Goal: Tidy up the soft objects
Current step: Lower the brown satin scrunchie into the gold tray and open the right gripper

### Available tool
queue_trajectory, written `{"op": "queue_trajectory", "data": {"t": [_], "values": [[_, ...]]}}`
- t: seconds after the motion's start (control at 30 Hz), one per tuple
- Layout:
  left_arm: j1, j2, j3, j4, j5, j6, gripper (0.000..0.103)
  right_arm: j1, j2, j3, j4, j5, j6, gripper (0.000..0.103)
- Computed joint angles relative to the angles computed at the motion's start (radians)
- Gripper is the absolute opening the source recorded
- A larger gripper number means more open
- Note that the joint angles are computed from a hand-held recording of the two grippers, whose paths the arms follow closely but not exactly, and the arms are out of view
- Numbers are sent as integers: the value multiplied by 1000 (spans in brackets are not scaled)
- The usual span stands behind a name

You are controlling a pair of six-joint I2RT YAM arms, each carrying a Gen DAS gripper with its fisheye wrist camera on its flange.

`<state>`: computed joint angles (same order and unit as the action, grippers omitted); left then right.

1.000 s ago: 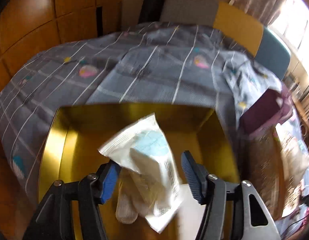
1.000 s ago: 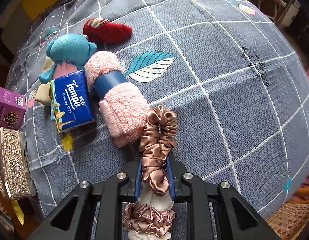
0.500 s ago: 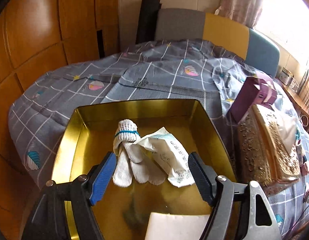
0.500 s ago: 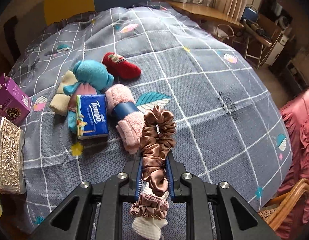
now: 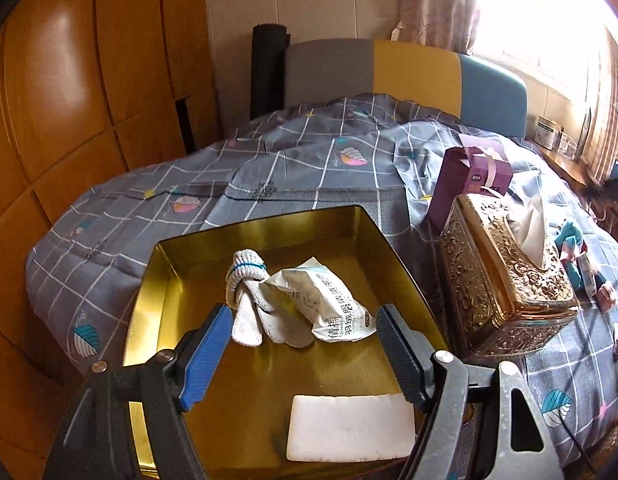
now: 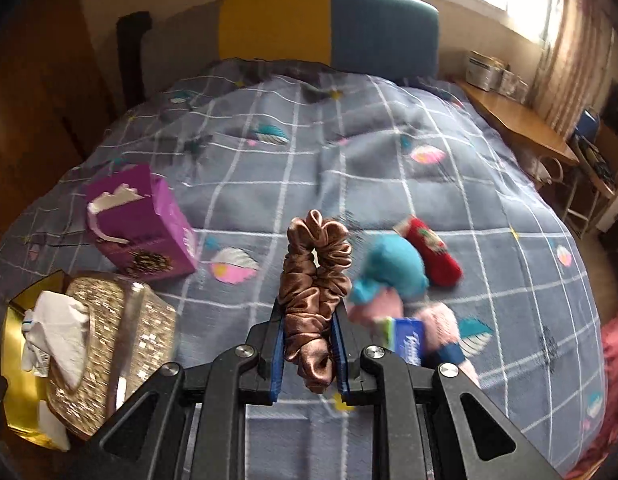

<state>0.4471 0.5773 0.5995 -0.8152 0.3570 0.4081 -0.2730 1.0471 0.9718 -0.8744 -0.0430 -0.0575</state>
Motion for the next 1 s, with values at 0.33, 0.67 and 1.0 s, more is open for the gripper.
{"op": "queue_trajectory", "data": {"t": [0.33, 0.67, 1.0], "values": [[196, -39, 43, -37, 129, 100, 76, 763, 122, 69, 91, 145, 282, 21], [398, 2, 66, -51, 232, 210, 76, 1128, 330, 1, 230, 214, 414, 21], [502, 91, 68, -29, 271, 223, 76, 1206, 418, 7, 272, 249, 471, 38]]}}
